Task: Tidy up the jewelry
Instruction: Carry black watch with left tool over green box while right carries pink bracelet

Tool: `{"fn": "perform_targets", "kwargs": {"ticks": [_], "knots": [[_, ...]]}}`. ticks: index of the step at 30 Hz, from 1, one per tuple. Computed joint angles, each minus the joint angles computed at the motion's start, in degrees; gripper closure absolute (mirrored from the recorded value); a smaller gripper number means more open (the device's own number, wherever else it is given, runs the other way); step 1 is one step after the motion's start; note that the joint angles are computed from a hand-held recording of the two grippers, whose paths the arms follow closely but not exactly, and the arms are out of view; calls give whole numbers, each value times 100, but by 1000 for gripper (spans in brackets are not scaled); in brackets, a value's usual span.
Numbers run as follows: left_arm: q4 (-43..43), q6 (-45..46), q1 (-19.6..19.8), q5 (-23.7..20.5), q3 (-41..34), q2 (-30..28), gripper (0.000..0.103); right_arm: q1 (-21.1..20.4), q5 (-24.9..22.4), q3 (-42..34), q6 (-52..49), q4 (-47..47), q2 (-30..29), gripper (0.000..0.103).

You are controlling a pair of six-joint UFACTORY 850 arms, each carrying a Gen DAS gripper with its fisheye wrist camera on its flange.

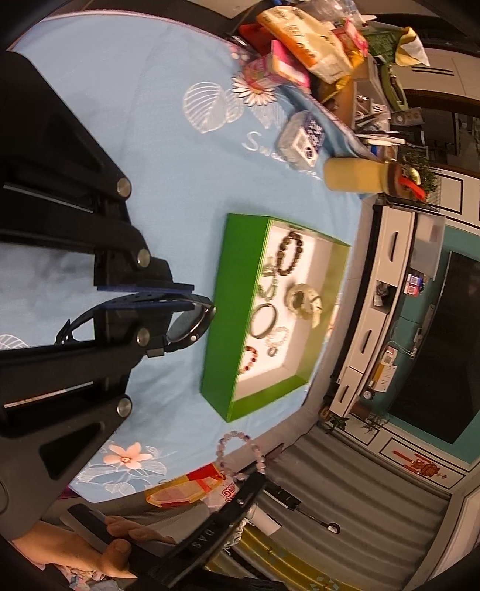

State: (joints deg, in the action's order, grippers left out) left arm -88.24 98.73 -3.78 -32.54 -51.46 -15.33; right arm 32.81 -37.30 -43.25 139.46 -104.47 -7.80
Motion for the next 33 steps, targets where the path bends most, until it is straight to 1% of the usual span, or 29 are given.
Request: {"fn": "perform_targets", "kwargs": {"ticks": [8, 12, 18, 21, 26, 33], "knots": [[54, -195, -115, 84, -489, -166, 100, -153, 66, -106, 36, -165, -61, 95], [206, -491, -167, 106, -864, -368, 100, -261, 125, -150, 108, -294, -86, 95], [494, -1017, -272, 265, -1481, -754, 100, -466, 258, -272, 215, -479, -202, 95], [603, -1168, -345, 436, -1775, -955, 100, -590, 338, -348, 284, -586, -292, 95], [1040, -1695, -480, 639, -2279, -1338, 100, -804, 523, -486, 438, -791, -466, 95], [1498, -2145, -698, 1020, -2891, -1874, 100, -1091, 833, -813, 636, -1044, -847, 95]]}}
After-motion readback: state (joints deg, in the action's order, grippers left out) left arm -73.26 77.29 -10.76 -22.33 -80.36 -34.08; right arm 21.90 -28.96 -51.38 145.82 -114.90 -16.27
